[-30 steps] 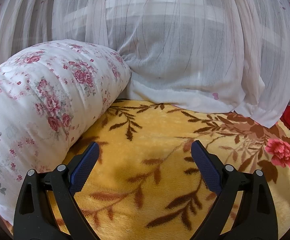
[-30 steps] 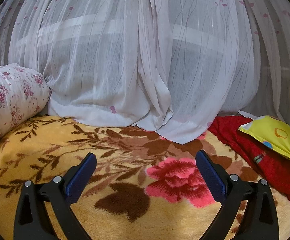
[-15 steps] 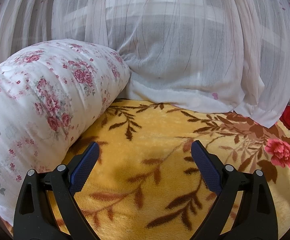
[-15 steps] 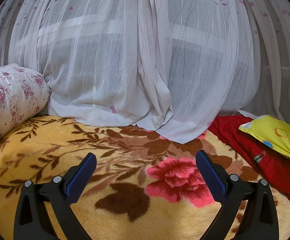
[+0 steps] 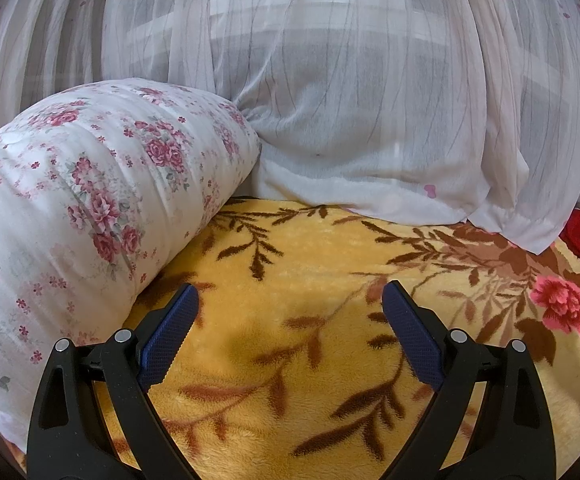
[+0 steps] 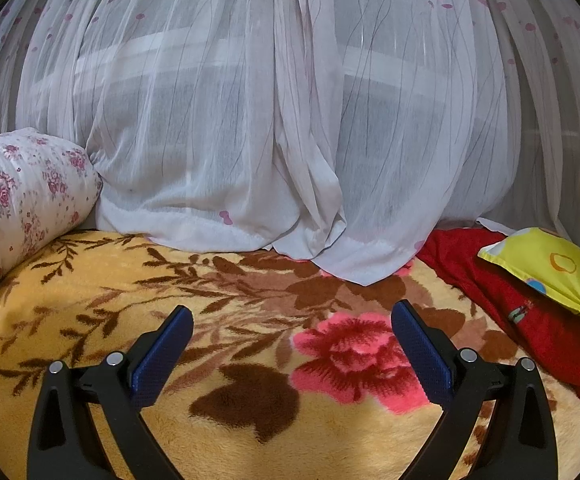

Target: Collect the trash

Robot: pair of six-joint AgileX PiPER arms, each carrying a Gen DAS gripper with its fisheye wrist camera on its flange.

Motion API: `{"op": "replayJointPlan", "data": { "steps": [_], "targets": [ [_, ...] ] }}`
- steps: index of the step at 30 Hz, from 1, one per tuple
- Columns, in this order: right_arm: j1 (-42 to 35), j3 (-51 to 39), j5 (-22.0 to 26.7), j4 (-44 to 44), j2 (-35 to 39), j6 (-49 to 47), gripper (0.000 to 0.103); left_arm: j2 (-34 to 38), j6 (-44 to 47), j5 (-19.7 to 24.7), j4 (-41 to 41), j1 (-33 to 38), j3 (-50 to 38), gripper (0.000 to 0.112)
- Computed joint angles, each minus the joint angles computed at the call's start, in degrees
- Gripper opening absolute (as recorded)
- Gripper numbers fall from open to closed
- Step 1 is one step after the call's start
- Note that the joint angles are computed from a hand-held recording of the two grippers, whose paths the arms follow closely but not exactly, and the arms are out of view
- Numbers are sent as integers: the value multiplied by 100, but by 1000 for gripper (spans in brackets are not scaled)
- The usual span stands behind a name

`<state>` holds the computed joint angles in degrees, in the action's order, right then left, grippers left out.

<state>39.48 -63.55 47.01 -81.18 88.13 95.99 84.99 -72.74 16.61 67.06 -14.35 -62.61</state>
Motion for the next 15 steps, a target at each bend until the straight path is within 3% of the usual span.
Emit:
{"op": "replayJointPlan", "data": {
  "steps": [15],
  "targets": [
    [39,-32,19,137,56,-78,98,9,-377,-31,508,-4,19,91]
  ]
}}
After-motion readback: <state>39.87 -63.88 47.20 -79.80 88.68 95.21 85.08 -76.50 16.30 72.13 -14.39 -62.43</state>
